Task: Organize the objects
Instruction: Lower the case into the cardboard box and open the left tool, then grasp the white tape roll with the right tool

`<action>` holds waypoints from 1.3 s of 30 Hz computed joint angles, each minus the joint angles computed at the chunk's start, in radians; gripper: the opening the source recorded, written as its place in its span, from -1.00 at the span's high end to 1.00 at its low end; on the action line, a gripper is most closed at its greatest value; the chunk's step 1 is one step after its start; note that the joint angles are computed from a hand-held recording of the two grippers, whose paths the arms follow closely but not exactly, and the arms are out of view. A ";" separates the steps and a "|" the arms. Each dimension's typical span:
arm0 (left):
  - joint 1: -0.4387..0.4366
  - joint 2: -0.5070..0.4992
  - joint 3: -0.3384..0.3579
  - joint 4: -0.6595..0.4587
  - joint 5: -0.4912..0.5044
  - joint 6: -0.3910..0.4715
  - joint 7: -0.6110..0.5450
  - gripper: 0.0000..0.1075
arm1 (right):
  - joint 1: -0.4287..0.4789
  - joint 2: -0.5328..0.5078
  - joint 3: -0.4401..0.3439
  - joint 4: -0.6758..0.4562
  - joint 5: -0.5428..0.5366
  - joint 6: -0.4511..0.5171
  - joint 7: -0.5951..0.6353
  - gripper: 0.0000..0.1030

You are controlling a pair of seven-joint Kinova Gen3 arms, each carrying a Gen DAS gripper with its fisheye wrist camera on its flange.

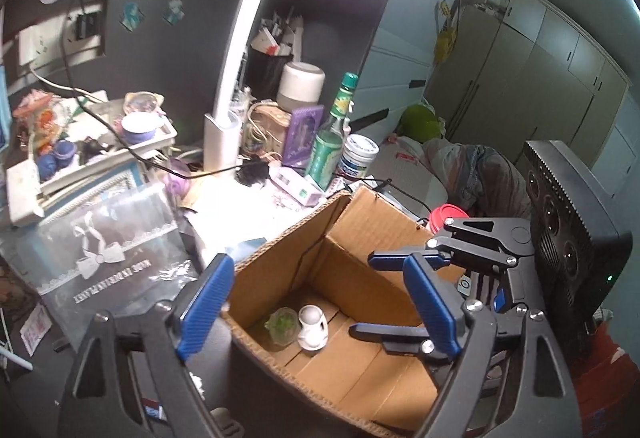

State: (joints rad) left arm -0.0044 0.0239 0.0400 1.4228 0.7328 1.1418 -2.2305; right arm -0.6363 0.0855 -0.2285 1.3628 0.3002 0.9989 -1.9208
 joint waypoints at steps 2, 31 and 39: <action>-0.008 -0.037 -0.014 0.042 0.006 -0.035 -0.011 -0.59 | -0.011 0.002 -0.005 -0.009 0.016 0.006 -0.009 0.05; -0.279 -0.254 -0.432 0.624 0.061 -0.139 -0.468 -0.69 | -0.294 0.317 0.028 0.021 -0.087 -0.323 0.021 0.05; -0.357 -0.222 -0.411 0.633 0.089 -0.100 -0.519 -0.69 | -0.407 0.384 0.135 -0.023 0.084 -0.302 -0.150 0.06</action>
